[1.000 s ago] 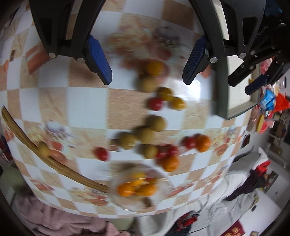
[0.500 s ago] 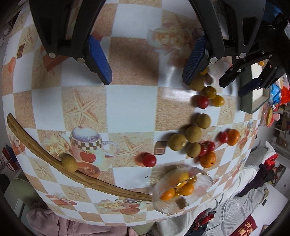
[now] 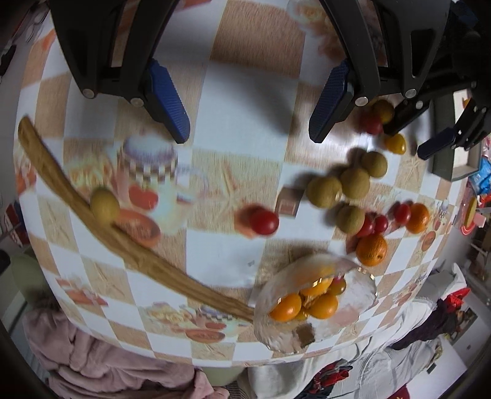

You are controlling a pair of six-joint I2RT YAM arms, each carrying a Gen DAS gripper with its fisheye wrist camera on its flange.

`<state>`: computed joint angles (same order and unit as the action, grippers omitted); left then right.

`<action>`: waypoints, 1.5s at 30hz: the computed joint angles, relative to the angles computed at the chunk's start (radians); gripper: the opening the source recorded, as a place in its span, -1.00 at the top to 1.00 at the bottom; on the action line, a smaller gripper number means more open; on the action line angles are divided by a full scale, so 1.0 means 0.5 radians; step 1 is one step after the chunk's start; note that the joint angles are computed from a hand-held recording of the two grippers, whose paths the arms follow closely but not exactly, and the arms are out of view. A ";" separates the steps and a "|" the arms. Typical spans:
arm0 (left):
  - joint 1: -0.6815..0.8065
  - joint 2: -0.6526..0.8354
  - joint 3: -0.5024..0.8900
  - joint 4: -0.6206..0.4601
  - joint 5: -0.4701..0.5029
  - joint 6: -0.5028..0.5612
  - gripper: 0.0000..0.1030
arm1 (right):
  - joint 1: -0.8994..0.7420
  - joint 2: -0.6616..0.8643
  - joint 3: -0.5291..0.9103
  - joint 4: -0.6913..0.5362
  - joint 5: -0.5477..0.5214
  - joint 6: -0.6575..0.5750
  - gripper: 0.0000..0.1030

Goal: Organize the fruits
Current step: 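Move both open tools back to the tomatoes on the table, then grasp a red cherry tomato with the right tool while the left approaches a yellow tomato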

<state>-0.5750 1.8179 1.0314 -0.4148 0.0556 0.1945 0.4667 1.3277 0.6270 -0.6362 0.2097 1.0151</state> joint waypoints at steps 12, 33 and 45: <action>-0.043 0.100 0.113 0.002 -0.051 -0.143 -0.23 | -0.266 0.182 0.105 0.173 0.015 -0.479 -0.34; -0.112 0.099 0.246 -0.156 0.011 -0.366 0.56 | -0.433 -0.298 -0.175 0.179 -0.215 -0.547 0.58; 0.043 -0.314 0.189 -0.529 0.046 -0.384 0.56 | -0.215 -0.631 -0.029 -0.297 -0.209 -0.333 0.58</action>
<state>-0.5537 1.6607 1.1259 -0.6793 0.0784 0.0026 0.3594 1.0121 0.6125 -0.7848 0.1050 0.8486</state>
